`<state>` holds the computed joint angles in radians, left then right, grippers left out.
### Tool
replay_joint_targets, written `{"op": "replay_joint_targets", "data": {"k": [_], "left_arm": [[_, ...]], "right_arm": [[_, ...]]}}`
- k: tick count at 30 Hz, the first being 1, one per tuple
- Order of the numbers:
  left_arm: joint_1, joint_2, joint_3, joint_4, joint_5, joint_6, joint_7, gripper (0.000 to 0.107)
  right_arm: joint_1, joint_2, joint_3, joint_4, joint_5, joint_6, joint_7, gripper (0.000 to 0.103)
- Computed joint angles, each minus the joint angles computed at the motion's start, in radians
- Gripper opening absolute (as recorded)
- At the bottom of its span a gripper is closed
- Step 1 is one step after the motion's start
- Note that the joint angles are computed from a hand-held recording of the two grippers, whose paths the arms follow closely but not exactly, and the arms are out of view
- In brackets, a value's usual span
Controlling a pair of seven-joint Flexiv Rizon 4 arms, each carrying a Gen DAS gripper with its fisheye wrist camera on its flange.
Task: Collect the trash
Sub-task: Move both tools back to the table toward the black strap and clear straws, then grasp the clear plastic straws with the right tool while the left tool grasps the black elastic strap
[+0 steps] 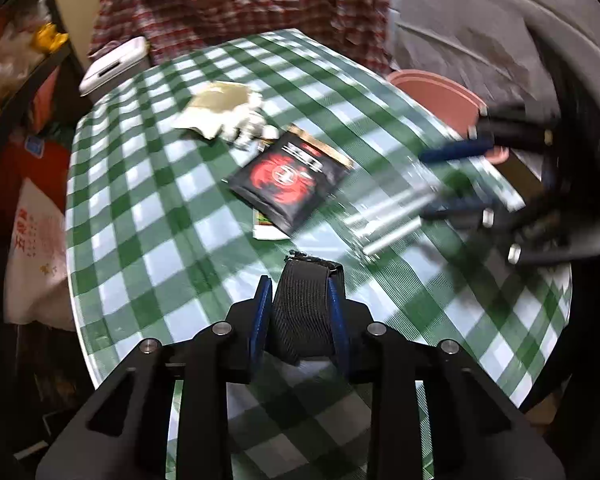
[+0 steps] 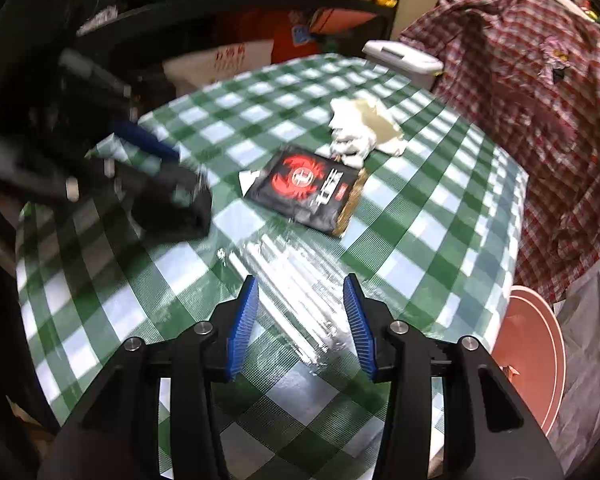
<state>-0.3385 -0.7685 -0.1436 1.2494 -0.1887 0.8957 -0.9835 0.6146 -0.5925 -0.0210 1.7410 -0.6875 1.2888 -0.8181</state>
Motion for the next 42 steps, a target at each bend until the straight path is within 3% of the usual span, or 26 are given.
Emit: {"op": "replay_joint_targets", "data": {"k": [10,15,17,18,22,29,35,42], "left_arm": [[-0.023,-0.075,0.07,-0.15,0.018,-0.022,-0.211,0.028],[-0.014,-0.134,0.083,-0.246,0.03,-0.105,-0.336,0.028],[0.002,-0.145,0.064,-0.262,0.016,-0.132,-0.347,0.031],[0.011,-0.149,0.051,-0.27,0.004,-0.151,-0.347,0.038],[0.021,-0.152,0.035,-0.284,-0.01,-0.216,-0.335,0.059],[0.003,-0.154,0.059,-0.294,0.037,-0.245,-0.323,0.059],[0.004,-0.152,0.057,-0.301,0.041,-0.238,-0.32,0.03],[0.008,-0.139,0.052,-0.284,0.03,-0.191,-0.331,0.018]], "right_arm": [[-0.024,-0.045,0.052,-0.061,0.064,-0.107,-0.112,0.046],[-0.021,-0.047,0.056,-0.072,0.084,-0.127,-0.144,0.021],[-0.02,-0.04,0.053,-0.067,0.082,-0.12,-0.145,0.011],[-0.02,-0.037,0.051,-0.065,0.082,-0.112,-0.141,0.008],[-0.026,-0.019,0.044,-0.052,0.091,-0.079,-0.118,0.006],[-0.03,-0.008,0.034,-0.049,0.093,-0.057,-0.081,0.006],[-0.027,0.001,0.022,-0.04,0.079,-0.048,-0.059,0.006],[-0.017,0.032,-0.016,-0.004,0.031,-0.017,0.021,0.005]]}}
